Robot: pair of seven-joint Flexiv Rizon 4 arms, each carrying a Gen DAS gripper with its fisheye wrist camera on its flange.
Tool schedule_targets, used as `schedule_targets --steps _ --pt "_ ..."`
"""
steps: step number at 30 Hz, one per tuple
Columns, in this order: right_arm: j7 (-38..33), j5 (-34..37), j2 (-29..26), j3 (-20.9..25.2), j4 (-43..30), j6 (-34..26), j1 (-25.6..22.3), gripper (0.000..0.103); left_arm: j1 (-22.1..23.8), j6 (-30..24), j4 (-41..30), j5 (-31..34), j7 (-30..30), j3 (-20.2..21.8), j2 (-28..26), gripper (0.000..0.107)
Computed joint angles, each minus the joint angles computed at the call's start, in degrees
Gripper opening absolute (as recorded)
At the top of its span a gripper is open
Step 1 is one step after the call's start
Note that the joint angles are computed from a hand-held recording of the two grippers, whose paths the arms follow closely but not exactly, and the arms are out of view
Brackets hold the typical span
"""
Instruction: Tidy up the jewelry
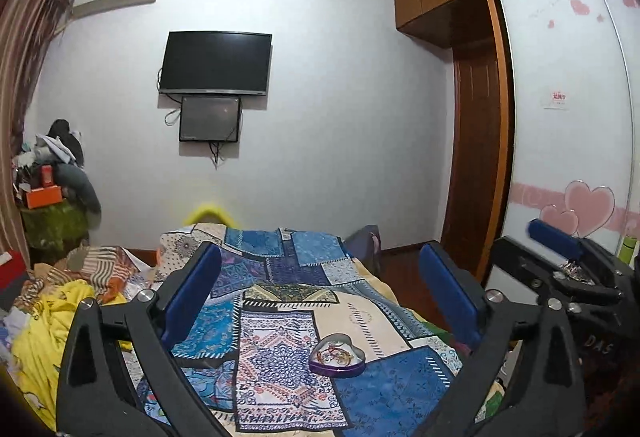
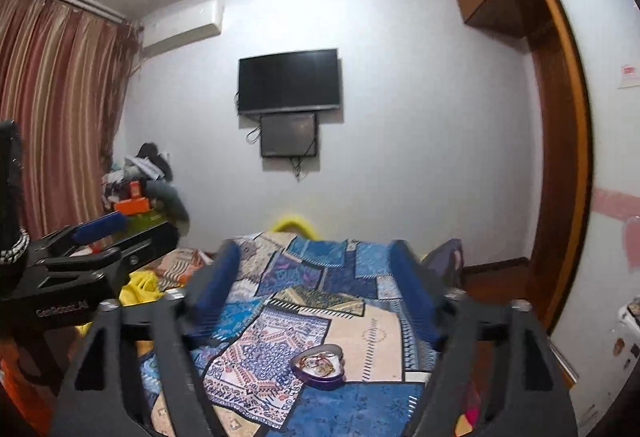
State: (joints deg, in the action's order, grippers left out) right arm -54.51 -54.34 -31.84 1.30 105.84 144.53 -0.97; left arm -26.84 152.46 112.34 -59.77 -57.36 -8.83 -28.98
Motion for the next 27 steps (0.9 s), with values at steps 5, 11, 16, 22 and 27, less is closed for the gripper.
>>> schedule_targets --steps 5,11,16,22,27 --pt "-6.64 8.21 1.92 0.44 3.48 -0.48 2.16 0.101 -0.06 0.45 1.42 0.14 -1.77 -0.06 0.35 0.101" --pt "-7.15 7.18 2.05 0.99 4.77 0.32 0.76 0.101 -0.72 0.32 2.04 -0.27 -1.76 -0.28 0.58 0.101" --pt "-6.59 6.57 2.22 1.01 5.08 -0.07 0.21 0.101 -0.95 0.15 1.84 -0.27 -1.41 -0.25 0.28 0.101" --pt "-6.85 6.63 2.55 1.06 5.81 -0.57 -0.01 0.101 -0.92 -0.63 1.96 -0.25 -1.46 -0.22 0.28 0.101" --pt "-6.3 6.18 2.66 1.15 5.81 -1.22 -0.29 0.101 -1.05 -1.12 1.57 -0.47 -1.13 -0.18 0.07 0.101"
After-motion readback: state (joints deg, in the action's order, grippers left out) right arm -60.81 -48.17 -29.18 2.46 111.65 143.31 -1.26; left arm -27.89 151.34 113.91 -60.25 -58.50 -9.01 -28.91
